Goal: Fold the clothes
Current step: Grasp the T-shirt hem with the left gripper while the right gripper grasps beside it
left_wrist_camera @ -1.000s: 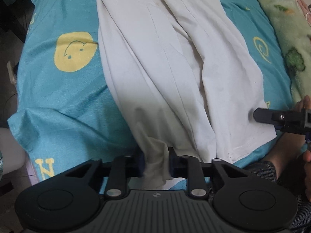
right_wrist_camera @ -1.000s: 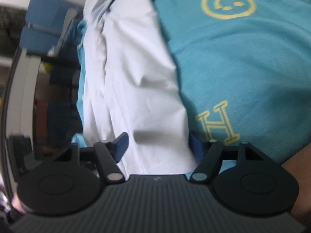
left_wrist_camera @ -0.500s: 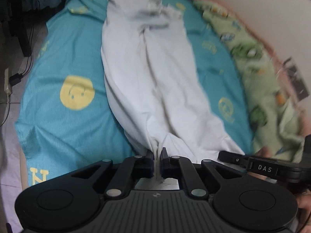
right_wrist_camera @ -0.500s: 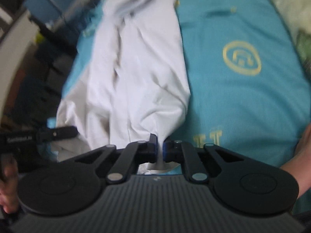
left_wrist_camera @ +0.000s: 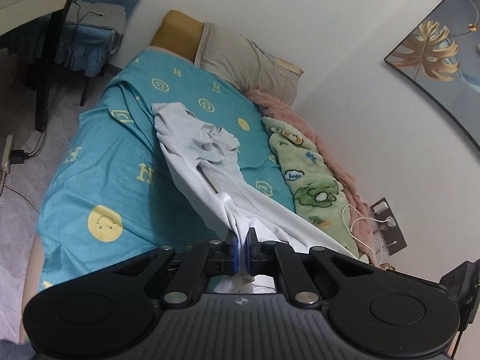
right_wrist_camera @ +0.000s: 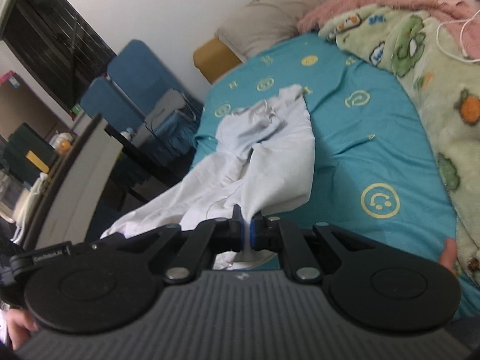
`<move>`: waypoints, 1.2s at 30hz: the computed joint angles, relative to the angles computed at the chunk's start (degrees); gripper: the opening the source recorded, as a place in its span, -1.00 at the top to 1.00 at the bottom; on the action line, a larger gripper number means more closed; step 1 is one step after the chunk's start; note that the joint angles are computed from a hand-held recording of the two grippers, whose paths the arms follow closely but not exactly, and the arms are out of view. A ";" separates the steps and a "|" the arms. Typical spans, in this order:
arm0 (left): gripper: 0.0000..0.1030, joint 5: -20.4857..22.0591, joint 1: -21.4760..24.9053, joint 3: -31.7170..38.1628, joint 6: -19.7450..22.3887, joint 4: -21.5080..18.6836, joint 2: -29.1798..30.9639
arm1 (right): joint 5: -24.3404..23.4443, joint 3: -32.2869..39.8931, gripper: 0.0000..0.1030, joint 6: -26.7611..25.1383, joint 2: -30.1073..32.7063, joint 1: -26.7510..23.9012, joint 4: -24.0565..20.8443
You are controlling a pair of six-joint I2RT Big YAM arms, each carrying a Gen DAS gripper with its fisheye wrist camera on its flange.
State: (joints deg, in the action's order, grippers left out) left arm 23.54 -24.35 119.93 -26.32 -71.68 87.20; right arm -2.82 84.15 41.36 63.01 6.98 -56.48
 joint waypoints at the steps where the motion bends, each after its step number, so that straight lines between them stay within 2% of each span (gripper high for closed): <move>1: 0.90 -0.13 0.05 -1.54 -0.28 0.13 -1.62 | 0.60 -0.56 0.86 0.40 -1.20 0.54 -0.03; 5: 0.90 -0.70 -0.77 -7.40 -1.21 -0.28 -7.69 | 2.47 -4.53 0.86 2.10 -6.57 2.44 0.42; 6: 0.90 -0.38 -0.40 -11.42 -0.66 0.99 -9.98 | 2.79 -5.78 0.86 2.70 -7.99 2.90 0.59; 8: 0.90 -0.71 -0.89 -14.90 -0.88 1.19 -12.53 | 3.31 -8.20 0.86 3.83 -10.21 3.67 0.79; 11: 0.91 -1.34 -1.37 -18.21 -1.86 1.75 -14.26 | 3.30 -10.45 0.86 5.45 -11.70 3.95 0.75; 15: 0.91 -2.17 -1.49 -21.32 -1.80 5.33 -13.31 | 2.46 -10.98 0.86 5.48 -10.27 2.87 1.54; 22: 0.90 -7.81 -2.82 -12.94 2.03 8.70 -1.30 | -0.94 -8.11 0.85 2.06 -0.58 -2.89 5.76; 25: 0.90 -10.80 -3.25 -7.18 4.18 10.17 5.29 | -2.41 -5.75 0.85 0.17 5.41 -5.36 9.29; 31: 0.89 -17.95 -4.10 2.83 6.61 14.08 18.33 | -2.18 1.26 0.85 -7.08 19.05 -7.40 13.23; 33: 0.89 -20.26 -4.37 6.51 8.16 14.21 22.98 | -2.58 2.55 0.85 -8.69 23.05 -8.09 15.09; 36: 0.89 -21.56 -4.35 12.57 8.97 13.17 29.82 | -3.49 3.75 0.84 -9.83 28.23 -9.24 17.14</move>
State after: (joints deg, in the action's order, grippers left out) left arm 1.98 -28.71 132.50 -17.35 -58.52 117.02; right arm -6.31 87.90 31.53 91.24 -2.27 -39.34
